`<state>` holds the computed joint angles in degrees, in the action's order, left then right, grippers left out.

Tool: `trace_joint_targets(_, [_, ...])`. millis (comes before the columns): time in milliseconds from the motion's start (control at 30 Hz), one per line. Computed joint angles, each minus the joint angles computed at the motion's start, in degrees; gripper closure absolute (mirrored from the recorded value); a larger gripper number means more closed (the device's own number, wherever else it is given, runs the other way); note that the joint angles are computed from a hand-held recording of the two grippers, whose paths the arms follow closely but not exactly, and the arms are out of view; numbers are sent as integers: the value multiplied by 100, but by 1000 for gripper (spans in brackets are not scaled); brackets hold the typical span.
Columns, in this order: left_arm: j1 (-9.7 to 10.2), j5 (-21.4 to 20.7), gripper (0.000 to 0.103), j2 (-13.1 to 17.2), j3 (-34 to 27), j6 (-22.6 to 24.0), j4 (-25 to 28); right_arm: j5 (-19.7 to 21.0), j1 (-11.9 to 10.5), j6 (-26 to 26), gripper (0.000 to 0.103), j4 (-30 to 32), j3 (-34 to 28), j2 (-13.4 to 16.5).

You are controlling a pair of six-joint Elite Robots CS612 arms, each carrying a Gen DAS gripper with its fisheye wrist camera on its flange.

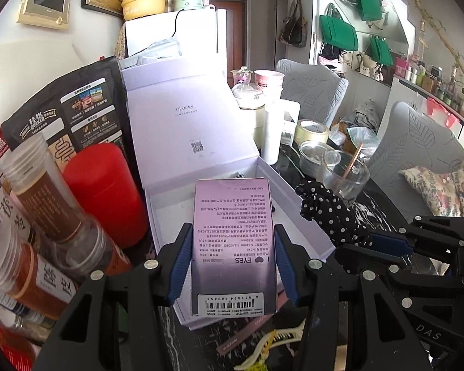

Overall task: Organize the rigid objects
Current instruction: 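Carry the purple box and polka-dot scrunchie over the open white box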

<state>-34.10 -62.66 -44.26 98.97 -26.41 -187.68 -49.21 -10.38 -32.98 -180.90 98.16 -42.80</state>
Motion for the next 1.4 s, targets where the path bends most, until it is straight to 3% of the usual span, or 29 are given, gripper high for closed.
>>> trace_joint_targets(533, [298,282,53,304,-604,277,-206,-480,213,315,86,-156,-813,308])
trace_joint_targets(767, [445,143,53,403,-805,143,-251,-670,336,448,86,-124,-1130,439])
trace_joint_targets(1400, [714,-310,53,699,-1266,-141,757,-1257,571,530,86,407,-1890,879])
